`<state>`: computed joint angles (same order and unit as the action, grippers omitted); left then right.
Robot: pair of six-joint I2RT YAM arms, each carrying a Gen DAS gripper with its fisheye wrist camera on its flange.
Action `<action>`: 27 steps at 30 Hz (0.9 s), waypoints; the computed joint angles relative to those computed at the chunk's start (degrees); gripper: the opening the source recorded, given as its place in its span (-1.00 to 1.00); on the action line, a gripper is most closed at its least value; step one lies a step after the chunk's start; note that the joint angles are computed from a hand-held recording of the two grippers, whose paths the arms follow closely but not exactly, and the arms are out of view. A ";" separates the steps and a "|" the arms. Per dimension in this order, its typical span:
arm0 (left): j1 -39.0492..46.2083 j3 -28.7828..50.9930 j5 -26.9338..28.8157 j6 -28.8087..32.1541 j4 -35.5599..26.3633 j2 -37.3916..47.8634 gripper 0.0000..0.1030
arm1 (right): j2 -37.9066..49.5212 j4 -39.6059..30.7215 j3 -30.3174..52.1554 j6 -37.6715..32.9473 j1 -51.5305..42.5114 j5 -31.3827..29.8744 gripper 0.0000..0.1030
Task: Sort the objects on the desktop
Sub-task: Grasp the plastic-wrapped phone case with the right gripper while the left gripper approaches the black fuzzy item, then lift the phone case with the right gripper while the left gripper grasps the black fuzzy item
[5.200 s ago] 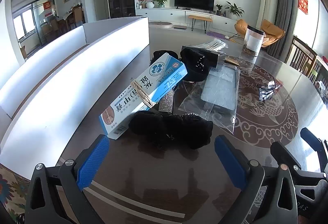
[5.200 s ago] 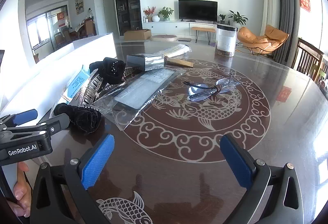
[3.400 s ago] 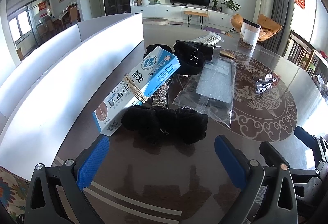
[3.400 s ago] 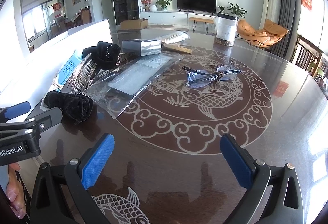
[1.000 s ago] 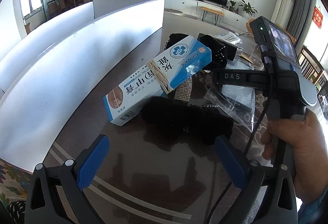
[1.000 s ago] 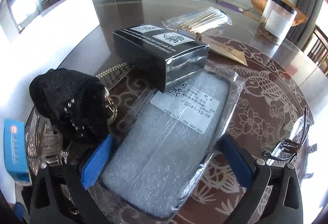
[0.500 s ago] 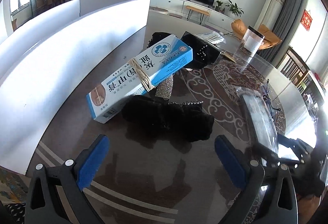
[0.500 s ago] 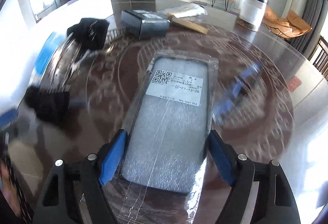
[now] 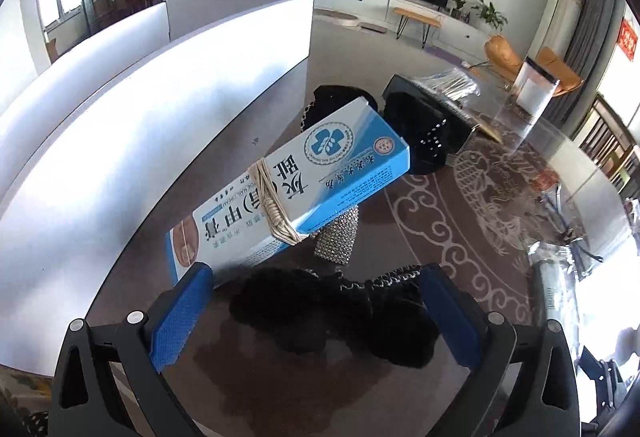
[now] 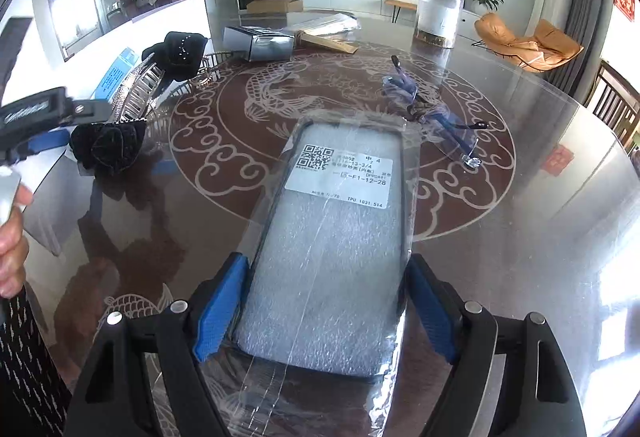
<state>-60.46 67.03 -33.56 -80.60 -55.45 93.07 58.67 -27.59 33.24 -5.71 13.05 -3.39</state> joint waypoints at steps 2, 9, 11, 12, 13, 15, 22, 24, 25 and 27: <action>1.39 1.60 3.75 1.94 -1.33 2.58 1.00 | -0.02 0.01 -0.03 0.05 0.03 0.01 0.55; -5.94 -1.64 6.24 -2.28 -11.99 -2.96 1.00 | -1.26 -0.14 -0.72 0.54 -0.18 0.38 0.55; -6.90 -3.99 7.02 -2.46 -10.96 -7.65 1.00 | -1.22 0.04 -0.80 0.63 -0.20 0.51 0.55; -7.23 -4.73 7.17 -2.43 -10.50 -9.28 1.00 | -1.18 0.11 -0.82 0.62 -0.24 0.46 0.55; -7.37 -5.35 7.38 -2.38 -10.06 -10.37 1.00 | -1.23 0.09 -0.84 0.62 -0.28 0.40 0.55; -6.52 -5.63 8.18 -2.45 -9.44 -10.57 1.00 | -1.15 0.15 -0.81 0.68 -0.40 0.13 0.55; 2.32 -10.59 20.14 5.51 0.90 -12.25 1.00 | -1.22 0.26 -0.87 0.75 -0.86 -0.71 0.55; 1.03 -11.82 22.44 7.29 6.40 -13.74 1.00 | -1.28 0.27 -0.90 0.72 -0.93 -0.78 0.55; -0.13 -10.60 21.99 8.31 6.73 -12.89 1.00 | -1.23 0.29 -0.88 0.75 -0.88 -0.73 0.55; -2.41 -6.78 17.92 7.50 2.28 -10.44 1.00 | -1.27 0.29 -0.90 0.71 -0.92 -0.74 0.55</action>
